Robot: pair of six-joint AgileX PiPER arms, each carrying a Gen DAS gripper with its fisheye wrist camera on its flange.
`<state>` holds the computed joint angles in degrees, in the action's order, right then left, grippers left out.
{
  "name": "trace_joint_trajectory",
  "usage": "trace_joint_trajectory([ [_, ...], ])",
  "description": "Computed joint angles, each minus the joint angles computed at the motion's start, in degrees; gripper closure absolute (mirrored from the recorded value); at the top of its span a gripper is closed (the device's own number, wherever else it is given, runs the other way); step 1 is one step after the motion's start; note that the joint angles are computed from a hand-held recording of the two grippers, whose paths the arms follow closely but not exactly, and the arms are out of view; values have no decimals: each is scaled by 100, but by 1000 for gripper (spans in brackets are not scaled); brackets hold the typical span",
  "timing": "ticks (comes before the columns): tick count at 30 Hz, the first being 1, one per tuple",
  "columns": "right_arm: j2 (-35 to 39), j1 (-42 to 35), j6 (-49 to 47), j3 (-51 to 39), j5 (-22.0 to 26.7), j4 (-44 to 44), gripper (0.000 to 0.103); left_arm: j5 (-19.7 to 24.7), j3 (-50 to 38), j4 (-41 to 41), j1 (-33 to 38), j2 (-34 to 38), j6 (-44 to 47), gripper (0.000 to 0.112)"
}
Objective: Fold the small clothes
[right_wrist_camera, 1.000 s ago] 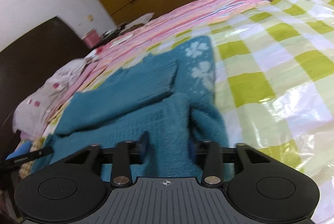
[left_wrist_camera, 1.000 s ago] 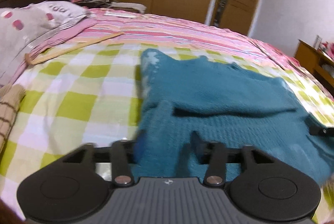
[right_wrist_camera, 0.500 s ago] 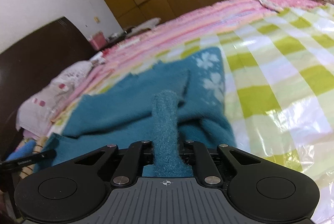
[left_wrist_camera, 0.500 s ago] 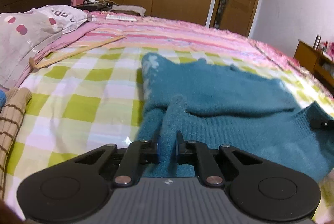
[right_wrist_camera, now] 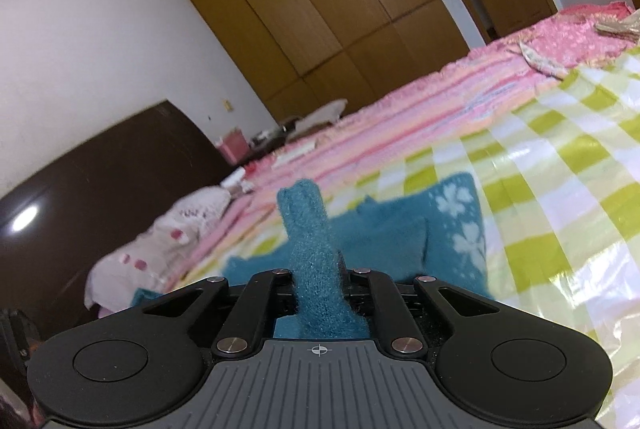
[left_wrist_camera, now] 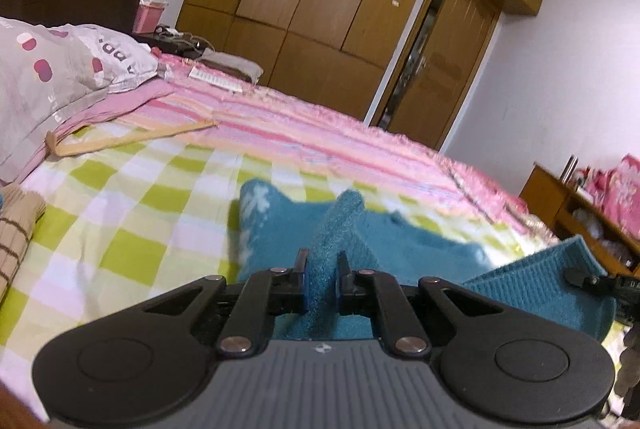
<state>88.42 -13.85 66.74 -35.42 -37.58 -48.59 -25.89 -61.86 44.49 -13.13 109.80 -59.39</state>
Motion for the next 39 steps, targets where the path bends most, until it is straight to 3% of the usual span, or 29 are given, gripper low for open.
trace_joint_trajectory([
  [6, -228, 56, -98, 55, -42, 347, 94, -419, 17, -278, 96, -63, 46, 96],
  [9, -349, 51, -30, 98, -158, 371, 94, -769, 88, 23, 222, -115, -329, 96],
  [20, -792, 156, -217, 416, -320, 624, 94, -1002, 524, -350, 259, -411, 81, 96],
  [31, -544, 402, -679, -43, 141, 1114, 94, -767, -195, -488, 242, -25, 92, 96],
  [39, 130, 557, -1223, -844, 475, 1782, 94, -181, -1482, -200, 180, 715, -239, 96],
])
